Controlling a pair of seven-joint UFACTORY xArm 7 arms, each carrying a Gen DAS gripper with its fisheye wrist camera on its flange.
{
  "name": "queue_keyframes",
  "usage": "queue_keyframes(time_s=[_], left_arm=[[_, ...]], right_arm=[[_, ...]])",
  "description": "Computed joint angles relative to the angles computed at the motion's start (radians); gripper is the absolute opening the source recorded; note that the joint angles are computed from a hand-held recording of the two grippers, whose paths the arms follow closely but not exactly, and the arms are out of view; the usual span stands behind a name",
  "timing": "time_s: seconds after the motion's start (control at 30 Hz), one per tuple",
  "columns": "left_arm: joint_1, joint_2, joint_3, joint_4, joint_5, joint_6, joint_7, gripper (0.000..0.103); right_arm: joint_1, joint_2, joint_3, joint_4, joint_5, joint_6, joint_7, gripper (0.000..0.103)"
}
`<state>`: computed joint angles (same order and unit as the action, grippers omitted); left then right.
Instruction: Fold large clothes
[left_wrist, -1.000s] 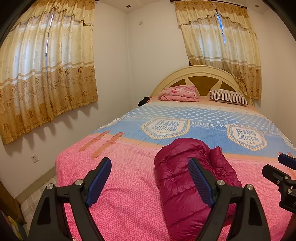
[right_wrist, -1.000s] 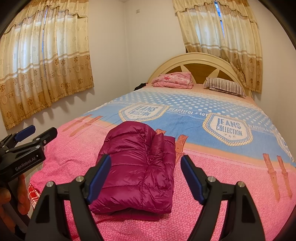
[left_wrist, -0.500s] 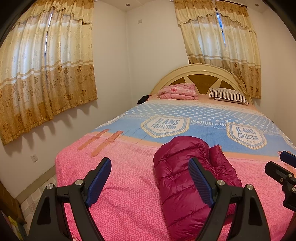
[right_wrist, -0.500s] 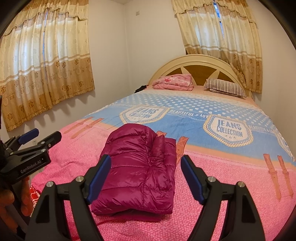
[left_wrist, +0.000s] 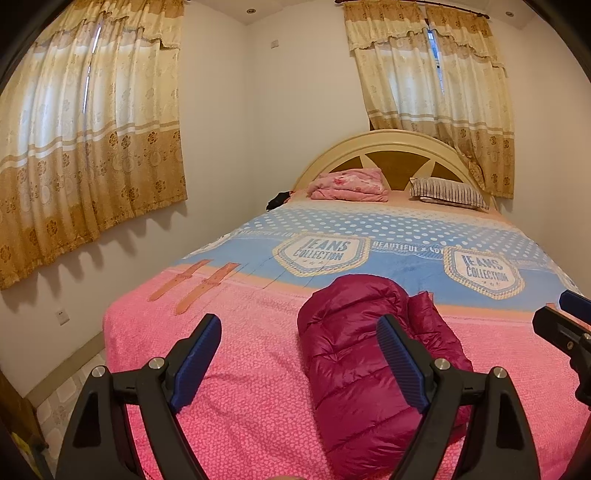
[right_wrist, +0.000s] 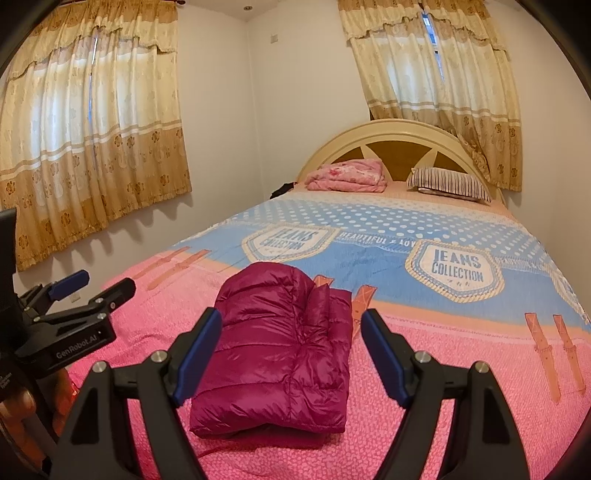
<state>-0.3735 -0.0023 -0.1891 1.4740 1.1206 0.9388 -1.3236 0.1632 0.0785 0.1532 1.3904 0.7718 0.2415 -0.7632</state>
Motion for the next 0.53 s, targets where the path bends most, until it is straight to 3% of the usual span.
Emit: queue_keyframes(time_s=[0.53], left_arm=[[-0.014,0.021,0.006,0.008,0.019,0.025,0.006,0.087]], right_arm=[[-0.004,-0.008,-0.005,-0.01,0.021,0.007,-0.017,0.081]])
